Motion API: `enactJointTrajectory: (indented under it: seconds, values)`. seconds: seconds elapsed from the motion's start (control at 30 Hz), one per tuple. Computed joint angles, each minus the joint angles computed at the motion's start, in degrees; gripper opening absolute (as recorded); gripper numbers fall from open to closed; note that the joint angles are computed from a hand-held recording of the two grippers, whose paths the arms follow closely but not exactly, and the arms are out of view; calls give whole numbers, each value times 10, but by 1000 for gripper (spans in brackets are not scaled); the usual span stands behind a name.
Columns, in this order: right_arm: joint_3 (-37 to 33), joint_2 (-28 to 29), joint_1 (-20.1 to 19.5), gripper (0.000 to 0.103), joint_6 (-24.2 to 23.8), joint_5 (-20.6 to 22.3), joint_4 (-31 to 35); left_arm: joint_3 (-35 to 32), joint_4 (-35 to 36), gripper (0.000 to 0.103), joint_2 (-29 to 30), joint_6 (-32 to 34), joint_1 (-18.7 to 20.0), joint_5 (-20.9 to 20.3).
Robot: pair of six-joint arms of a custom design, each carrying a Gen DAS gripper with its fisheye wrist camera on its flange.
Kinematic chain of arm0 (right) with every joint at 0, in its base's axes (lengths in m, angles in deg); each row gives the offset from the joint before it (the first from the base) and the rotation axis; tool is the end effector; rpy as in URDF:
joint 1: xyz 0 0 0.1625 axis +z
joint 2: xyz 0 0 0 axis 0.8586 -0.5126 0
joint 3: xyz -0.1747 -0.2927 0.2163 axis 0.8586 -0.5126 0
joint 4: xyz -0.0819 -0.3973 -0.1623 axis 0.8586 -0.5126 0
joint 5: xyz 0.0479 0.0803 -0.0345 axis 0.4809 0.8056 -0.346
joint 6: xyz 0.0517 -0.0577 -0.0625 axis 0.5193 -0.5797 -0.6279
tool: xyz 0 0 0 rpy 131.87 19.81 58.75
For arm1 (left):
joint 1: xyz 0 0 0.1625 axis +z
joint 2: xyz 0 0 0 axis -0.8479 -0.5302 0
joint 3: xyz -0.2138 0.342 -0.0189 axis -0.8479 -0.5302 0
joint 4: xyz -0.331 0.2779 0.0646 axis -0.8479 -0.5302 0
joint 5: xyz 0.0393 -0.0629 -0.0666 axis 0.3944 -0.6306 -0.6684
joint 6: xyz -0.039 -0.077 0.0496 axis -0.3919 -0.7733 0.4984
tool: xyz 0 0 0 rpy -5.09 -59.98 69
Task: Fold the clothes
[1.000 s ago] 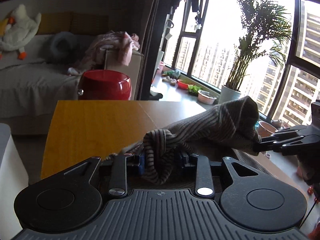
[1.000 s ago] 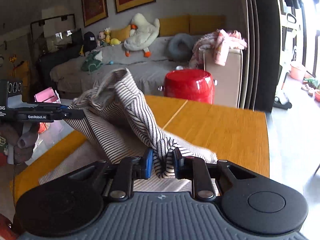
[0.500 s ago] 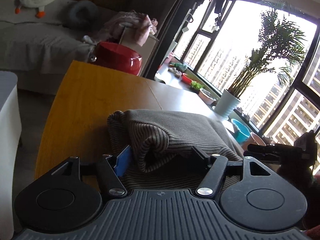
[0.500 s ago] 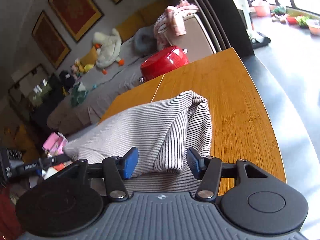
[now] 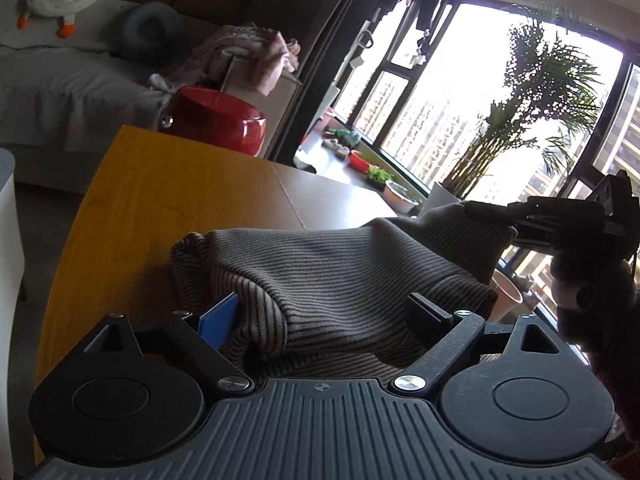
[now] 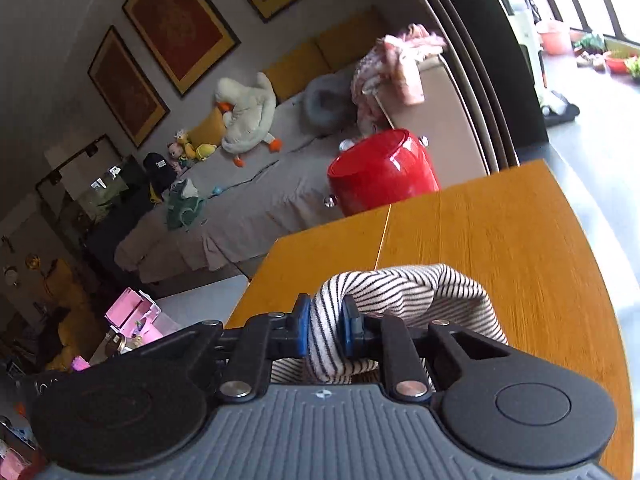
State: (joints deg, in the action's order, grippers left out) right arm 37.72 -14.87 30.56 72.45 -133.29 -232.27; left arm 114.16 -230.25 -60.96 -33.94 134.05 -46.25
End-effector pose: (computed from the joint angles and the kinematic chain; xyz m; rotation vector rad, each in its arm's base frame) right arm 0.1277 -0.7050 0.1723 0.3815 -2.6988 1.2425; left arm -0.0244 -0.6641 0.2008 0.8200 2.7881 -1.0257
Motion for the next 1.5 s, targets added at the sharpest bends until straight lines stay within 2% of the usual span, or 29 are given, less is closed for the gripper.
enactJointTrajectory:
  seconds: [0.03, 0.17, 0.27, 0.33, 0.4, 0.43, 0.47, 0.5, 0.53, 0.67, 0.73, 0.77, 0.8, 0.83, 0.9, 0.97, 1.0, 1.13, 1.2, 1.33, 1.4, 1.43, 1.5]
  values:
    - [-5, -1, 4, 17, -3, -1, 3, -2, 2, 94, 2, -3, 0, 2]
    - [12, -5, -18, 26, 36, -21, 19, -7, 10, 94, 5, -3, -6, 12]
    - [31, -2, -37, 38, 64, -43, 10, -3, 10, 94, 4, 14, -14, 3]
    - [39, 0, -51, 50, 78, -28, 3, 7, 10, 95, 0, 42, -25, 2]
    - [46, 1, -63, 51, 89, -7, -3, 21, 10, 97, -1, 85, -42, 9]
    - [48, 0, -66, 49, 91, 6, -2, 29, 9, 98, -1, 111, -53, 15]
    - [48, -2, -66, 42, 88, 17, 1, 37, 6, 98, 2, 140, -65, 23]
    - [48, -4, -63, 22, 81, 25, 2, 43, -2, 99, 8, 171, -78, 30]
    - [47, -6, -58, 18, 74, 31, 2, 48, -11, 100, 15, 196, -89, 36]
    - [34, -15, -38, 16, 60, 56, 15, 50, -65, 101, 71, 306, -132, 71]
    - [25, -17, -30, 16, 48, 58, 28, 48, -133, 99, 113, 377, -154, 113]
    - [21, -19, -25, 16, 42, 59, 34, 45, -173, 93, 134, 413, -161, 130]
    - [16, -20, -21, 16, 36, 60, 40, 37, -188, 64, 146, 429, -163, 140]
    - [16, -22, -19, 16, 32, 60, 42, 26, -181, 33, 151, 426, -162, 147]
    - [25, -29, -21, 17, 24, 59, 39, 4, -156, 24, 154, 406, -158, 154]
    - [40, -37, -28, 22, 31, 53, 17, -16, -135, 21, 148, 356, -149, 150]
    - [47, -38, -34, 29, 48, 42, -2, -27, -127, 14, 145, 331, -144, 150]
    - [58, -27, -57, 32, 100, 1, -47, -73, -74, 13, 131, 236, -127, 139]
    - [52, -13, -65, 32, 101, 12, -34, -85, -75, 13, 134, 233, -127, 146]
    - [21, 38, -48, 32, 32, -33, -49, -101, -63, 13, 137, 227, -127, 145]
    - [12, 48, -50, 32, 29, -7, -28, -106, -63, 13, 136, 218, -126, 143]
    - [8, 51, -50, 25, 26, 6, -18, -110, -62, 13, 135, 211, -125, 142]
    - [7, 51, -42, 4, -3, 12, -23, -111, -67, 13, 130, 200, -124, 141]
